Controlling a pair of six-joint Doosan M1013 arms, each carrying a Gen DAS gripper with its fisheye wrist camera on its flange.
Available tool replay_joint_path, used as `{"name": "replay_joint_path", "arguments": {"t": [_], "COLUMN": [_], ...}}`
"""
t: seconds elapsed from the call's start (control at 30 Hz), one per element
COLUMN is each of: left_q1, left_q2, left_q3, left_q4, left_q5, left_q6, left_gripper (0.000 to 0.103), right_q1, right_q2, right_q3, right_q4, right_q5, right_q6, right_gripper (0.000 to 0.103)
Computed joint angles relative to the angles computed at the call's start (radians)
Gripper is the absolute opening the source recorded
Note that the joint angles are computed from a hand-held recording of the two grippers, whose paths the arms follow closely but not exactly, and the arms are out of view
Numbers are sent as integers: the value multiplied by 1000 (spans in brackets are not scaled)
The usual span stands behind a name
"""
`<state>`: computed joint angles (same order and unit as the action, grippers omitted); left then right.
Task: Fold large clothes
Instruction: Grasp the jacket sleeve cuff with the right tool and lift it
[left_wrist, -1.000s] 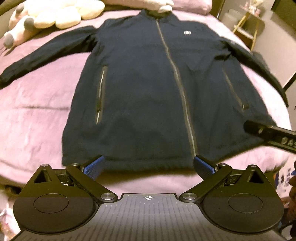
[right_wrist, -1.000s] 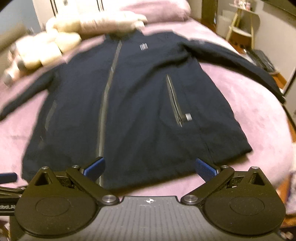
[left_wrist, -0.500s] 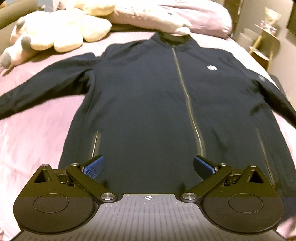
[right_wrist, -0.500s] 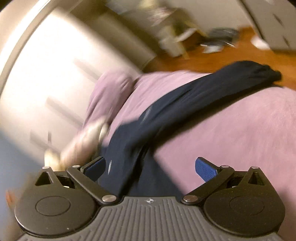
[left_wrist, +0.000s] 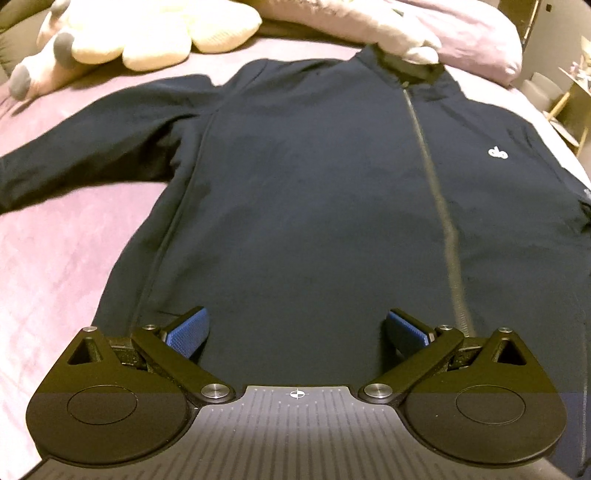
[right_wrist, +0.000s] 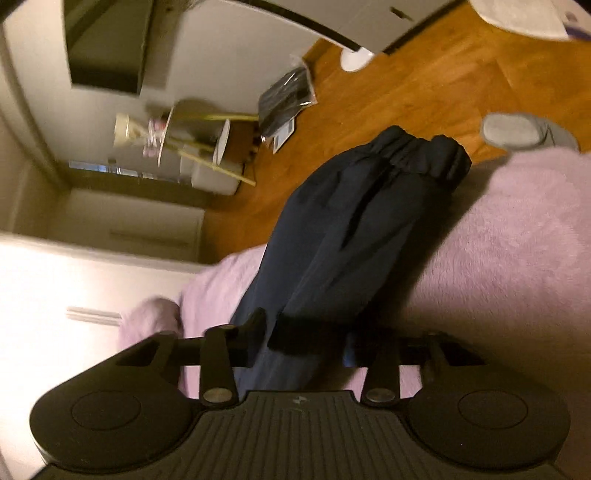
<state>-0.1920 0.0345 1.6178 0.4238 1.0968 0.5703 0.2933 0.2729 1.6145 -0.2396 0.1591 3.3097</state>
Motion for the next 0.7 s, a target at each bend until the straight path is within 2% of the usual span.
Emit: {"name": "replay_joint_path", "arguments": {"t": [0.03,0.1,0.13,0.17,0.23,0.27,0.33,0.37,0.43,0.57,0.6,0.63,0.7], "left_q1": [1,4,9,14,25,33,39,42,47,43,50,59,78], "left_q2": [-1,1,3,6,7,6,6,6,-1,-28,-37,-46,-58], "left_q3": [4,2,-1,-5,-4,-4,-7,-9,-10,3,9,13,18], "left_q4": [-3,-12,-22,-29,-53,-69,-84,-92,-98,-49,-57,-73,-104], "left_q5": [-4,0,4,11,9,4,2,4,0,-9,-25,-41,-75], "left_q6": [14,49,69,80,93,101,119,129,137,111,115,123,143], "left_gripper": [103,103,103,103,103,103,103,103,103,103,103,103,103], "right_q1": [-5,-10,-7,1,44,65,119,143,197,313,338,360,398], "right_q2": [11,28,33,41,51,54,63,68,90,162,183,207,258], "right_q3": [-8,-31,-62,-96,-173,-206,-261,-286,-345,-433,-450,-472,-507], "right_q4": [43,108,103,47,-194,-290,-472,-502,-474,-330,-265,-212,-186], "right_q5": [11,46,97,163,296,340,361,351,314,292,309,346,427], "right_q6": [-41,-141,-185,-206,-200,-211,-291,-384,-646,-1169,-1300,-1407,-1554], "right_gripper": [16,11,10,10,9,9,9,9,9,9,11,17,29]}}
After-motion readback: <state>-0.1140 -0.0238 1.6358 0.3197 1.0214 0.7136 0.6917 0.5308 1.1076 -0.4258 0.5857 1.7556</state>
